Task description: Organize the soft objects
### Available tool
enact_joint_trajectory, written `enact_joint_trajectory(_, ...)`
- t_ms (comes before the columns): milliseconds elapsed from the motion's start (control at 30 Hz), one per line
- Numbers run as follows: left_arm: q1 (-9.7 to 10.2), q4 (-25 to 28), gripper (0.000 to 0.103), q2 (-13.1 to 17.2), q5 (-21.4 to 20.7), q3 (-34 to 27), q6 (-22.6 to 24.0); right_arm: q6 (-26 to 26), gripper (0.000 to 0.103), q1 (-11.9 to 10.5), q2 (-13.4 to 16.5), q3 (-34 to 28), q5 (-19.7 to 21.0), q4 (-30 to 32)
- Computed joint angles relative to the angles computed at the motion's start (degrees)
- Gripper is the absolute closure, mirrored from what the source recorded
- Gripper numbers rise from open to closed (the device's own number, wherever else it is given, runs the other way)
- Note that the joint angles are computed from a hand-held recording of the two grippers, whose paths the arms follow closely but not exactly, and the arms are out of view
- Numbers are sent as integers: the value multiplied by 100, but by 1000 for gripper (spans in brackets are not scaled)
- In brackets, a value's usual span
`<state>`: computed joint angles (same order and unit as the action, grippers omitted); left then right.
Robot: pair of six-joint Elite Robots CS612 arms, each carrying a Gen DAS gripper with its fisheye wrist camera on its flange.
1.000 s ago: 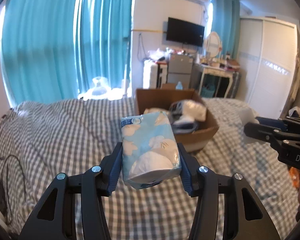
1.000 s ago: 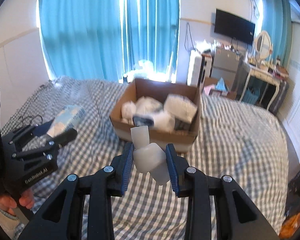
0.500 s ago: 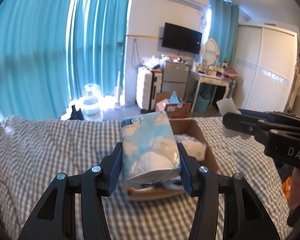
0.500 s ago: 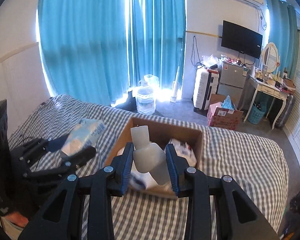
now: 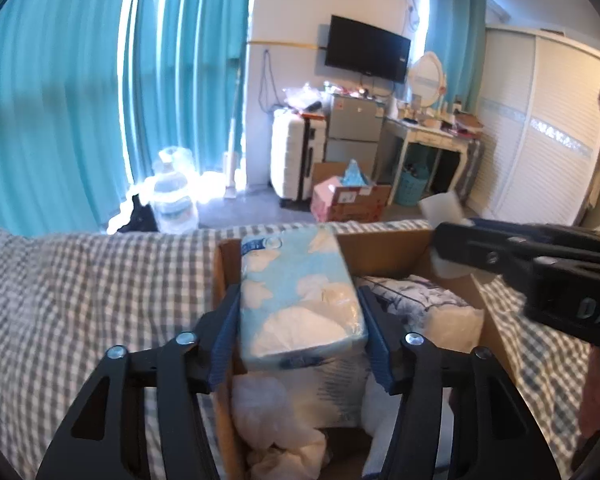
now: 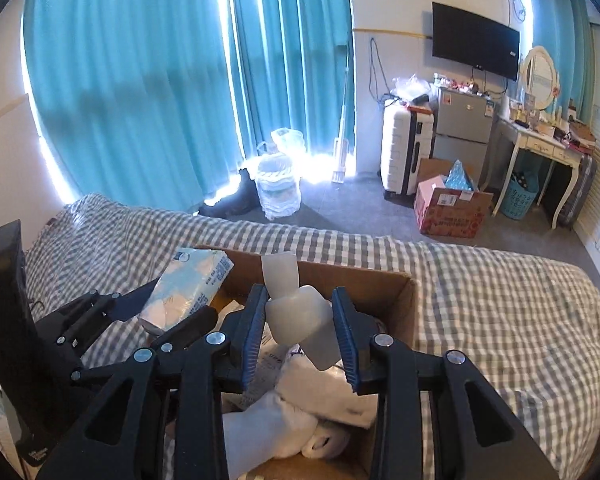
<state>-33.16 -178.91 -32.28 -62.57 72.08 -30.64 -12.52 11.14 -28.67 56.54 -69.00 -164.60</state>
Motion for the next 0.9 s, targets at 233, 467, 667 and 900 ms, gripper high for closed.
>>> enact_joint_trajectory(233,-29,-125,17,-103,87,209,-20,194,63,29,281,-486,112,262)
enact_joint_trajectory(467,-127,-203,17,-342,417,563,160,648,32,16,167,-374,21,36)
enact_joint_trajectory(667,-311,-352,17,-799,838,1012,192,739,32,-72,-449,454,-263,-481)
enact_joint_trajectory(900,-752,-1403,15,-1470,2105,1704,689,565,24,-190,-1483,1779,-483,-1609)
